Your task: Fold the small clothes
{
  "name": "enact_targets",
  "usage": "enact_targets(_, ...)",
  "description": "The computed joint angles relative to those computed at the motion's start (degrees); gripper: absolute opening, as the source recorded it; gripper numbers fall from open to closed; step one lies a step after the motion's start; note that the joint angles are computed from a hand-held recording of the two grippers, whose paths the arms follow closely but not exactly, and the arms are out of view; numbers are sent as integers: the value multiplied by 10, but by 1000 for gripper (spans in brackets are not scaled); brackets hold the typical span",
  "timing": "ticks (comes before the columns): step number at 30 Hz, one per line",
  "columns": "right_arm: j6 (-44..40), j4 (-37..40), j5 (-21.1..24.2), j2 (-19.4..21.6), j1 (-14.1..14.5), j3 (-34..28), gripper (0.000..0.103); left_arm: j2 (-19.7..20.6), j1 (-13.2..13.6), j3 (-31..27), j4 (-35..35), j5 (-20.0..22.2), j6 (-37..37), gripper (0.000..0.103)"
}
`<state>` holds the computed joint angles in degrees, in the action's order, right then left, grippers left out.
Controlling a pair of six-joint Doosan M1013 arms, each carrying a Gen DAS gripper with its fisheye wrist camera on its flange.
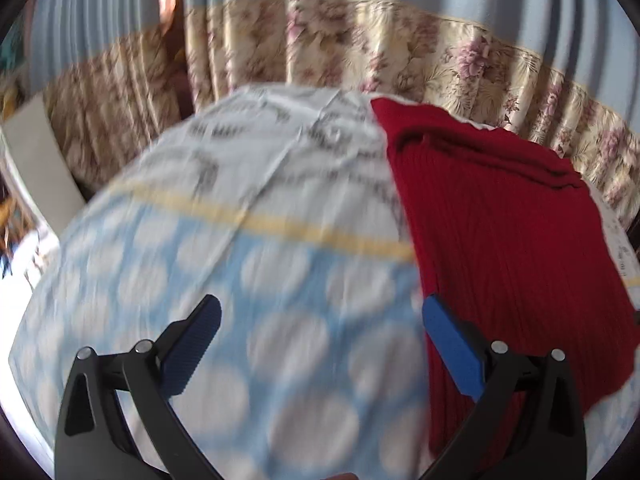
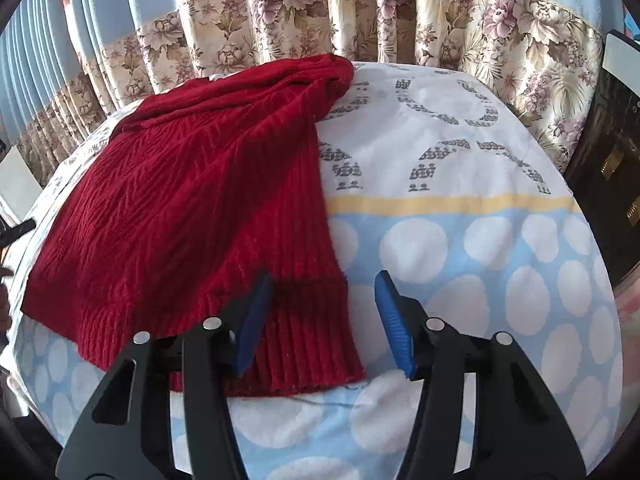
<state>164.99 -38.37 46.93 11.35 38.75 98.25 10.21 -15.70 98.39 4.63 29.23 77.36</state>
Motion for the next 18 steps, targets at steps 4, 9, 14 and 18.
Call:
enact_targets(4,-23,30,-16,1,-4,2,39,-19,-9,27,-5,-5,-6,101)
enact_targets(9,-4,24,-19,0,-1,5,18,-22,-15,36,-37,-3,35,101)
enact_targets(14,15,-15,-8,-7,24,6,11,-23,-13,36,-63,0,67,101)
enact_targets(18,56,-19,-15,-39,48,22,10,-25,-11,35,-70,6,80,101)
